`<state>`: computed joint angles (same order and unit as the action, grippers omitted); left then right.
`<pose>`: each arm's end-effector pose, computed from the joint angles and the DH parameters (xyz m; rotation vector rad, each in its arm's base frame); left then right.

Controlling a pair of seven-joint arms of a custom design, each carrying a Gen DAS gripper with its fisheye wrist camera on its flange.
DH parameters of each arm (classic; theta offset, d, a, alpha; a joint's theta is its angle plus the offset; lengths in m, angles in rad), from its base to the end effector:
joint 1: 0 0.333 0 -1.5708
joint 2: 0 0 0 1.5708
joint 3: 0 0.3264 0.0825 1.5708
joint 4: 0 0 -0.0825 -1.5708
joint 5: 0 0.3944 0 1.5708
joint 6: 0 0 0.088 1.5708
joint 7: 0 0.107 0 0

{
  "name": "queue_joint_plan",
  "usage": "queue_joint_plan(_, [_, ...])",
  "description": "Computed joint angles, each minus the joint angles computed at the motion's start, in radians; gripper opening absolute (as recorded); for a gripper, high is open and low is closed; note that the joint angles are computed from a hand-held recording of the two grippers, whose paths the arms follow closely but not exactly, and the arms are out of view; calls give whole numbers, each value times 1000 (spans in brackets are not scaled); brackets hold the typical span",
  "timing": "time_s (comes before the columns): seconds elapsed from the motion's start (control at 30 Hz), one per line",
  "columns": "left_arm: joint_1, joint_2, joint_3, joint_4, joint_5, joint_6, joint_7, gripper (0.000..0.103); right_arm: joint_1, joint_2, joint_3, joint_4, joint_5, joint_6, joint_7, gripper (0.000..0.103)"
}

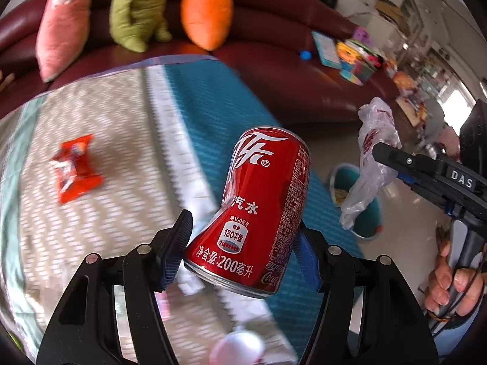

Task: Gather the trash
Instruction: 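Carry the red can and plastic bag over the teal bucket with both tools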

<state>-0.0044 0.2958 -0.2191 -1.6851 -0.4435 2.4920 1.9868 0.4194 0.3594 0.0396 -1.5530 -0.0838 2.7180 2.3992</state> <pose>0.6832 -0.1359 0.4930 -1.6698 2.3300 -0.9453 0.6546 0.3215 0.5446 -1.3756 1.8973 -0.2039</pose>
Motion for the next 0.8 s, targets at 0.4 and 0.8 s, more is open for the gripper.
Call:
queue_joint_plan(0.4, [-130,115,-59,150,84,-61,-60,65,-97,-328,-71,-496,-215,154,330,25])
queue_joint_plan(0.8, [-245,277,-68,341,205,-152,-162,65,-246,-414,-17,-646,-194,142,324,27])
